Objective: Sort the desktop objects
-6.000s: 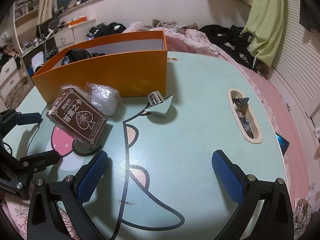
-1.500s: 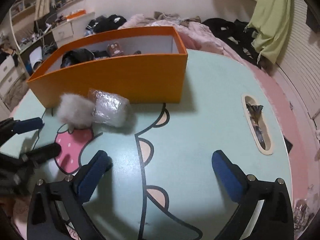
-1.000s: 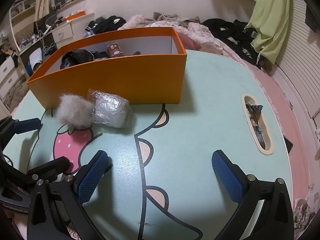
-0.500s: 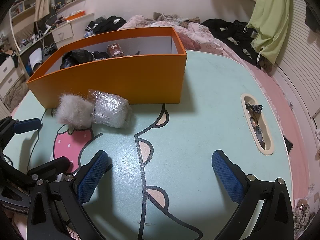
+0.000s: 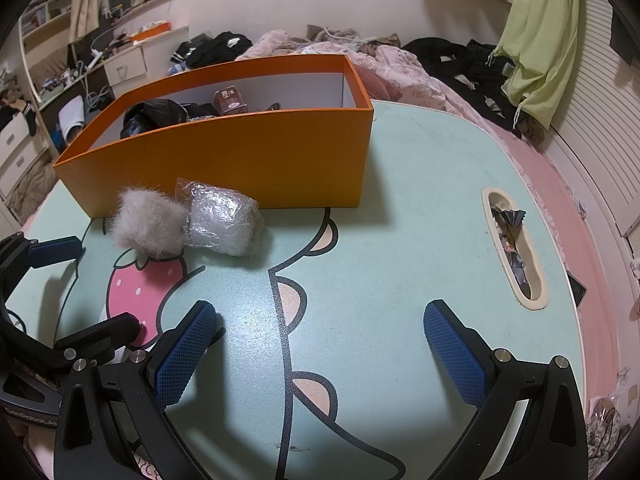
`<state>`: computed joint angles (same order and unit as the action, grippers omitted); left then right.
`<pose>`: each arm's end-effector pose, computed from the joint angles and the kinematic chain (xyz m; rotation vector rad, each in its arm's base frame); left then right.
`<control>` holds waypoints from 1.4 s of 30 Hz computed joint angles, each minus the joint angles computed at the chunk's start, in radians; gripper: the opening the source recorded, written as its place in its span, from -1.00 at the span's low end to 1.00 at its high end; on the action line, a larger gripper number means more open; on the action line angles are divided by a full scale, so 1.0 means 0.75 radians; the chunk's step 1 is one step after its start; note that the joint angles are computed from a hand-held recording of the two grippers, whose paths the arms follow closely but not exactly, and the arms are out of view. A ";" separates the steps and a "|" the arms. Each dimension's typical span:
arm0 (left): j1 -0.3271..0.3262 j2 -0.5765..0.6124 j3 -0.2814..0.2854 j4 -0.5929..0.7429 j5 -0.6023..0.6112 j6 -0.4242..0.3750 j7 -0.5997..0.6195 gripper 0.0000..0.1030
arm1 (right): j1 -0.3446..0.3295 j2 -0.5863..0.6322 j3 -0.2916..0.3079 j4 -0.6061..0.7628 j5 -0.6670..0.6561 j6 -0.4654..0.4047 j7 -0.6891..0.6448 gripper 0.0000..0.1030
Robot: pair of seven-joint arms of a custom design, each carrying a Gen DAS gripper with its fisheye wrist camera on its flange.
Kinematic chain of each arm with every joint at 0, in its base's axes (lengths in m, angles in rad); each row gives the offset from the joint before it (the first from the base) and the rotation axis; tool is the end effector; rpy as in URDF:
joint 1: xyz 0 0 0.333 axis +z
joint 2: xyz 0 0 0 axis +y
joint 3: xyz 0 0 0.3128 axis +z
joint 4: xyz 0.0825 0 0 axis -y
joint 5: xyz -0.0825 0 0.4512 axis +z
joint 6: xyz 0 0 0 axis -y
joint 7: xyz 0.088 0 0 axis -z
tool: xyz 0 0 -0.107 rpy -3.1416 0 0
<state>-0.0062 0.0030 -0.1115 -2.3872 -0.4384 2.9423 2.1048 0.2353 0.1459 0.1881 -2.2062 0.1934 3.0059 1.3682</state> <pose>0.5775 -0.0405 0.3230 -1.6773 2.1495 -0.6503 0.5893 0.2487 0.3402 -2.1313 1.3644 -0.4181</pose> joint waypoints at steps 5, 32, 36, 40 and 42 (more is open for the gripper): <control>-0.001 0.000 0.000 0.000 0.001 0.000 -0.001 1.00 | 0.001 0.000 0.000 -0.001 -0.003 0.001 0.004 1.00; -0.002 0.002 -0.001 -0.001 0.006 0.004 -0.009 1.00 | 0.005 -0.002 -0.002 -0.003 -0.017 0.003 0.019 1.00; -0.002 0.002 -0.001 0.000 0.004 0.004 -0.007 1.00 | 0.004 -0.002 -0.002 -0.004 -0.017 0.003 0.018 1.00; -0.001 0.003 -0.001 0.001 0.005 0.004 -0.008 1.00 | 0.006 -0.002 -0.003 -0.004 -0.022 0.004 0.023 1.00; -0.001 0.003 -0.001 0.000 0.004 0.004 -0.007 1.00 | 0.004 -0.002 -0.002 -0.004 -0.020 0.004 0.021 1.00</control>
<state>-0.0071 0.0055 -0.1122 -2.3869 -0.4353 2.9456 2.0994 0.2387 0.1445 0.1866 -2.2093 0.1783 3.0088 1.3839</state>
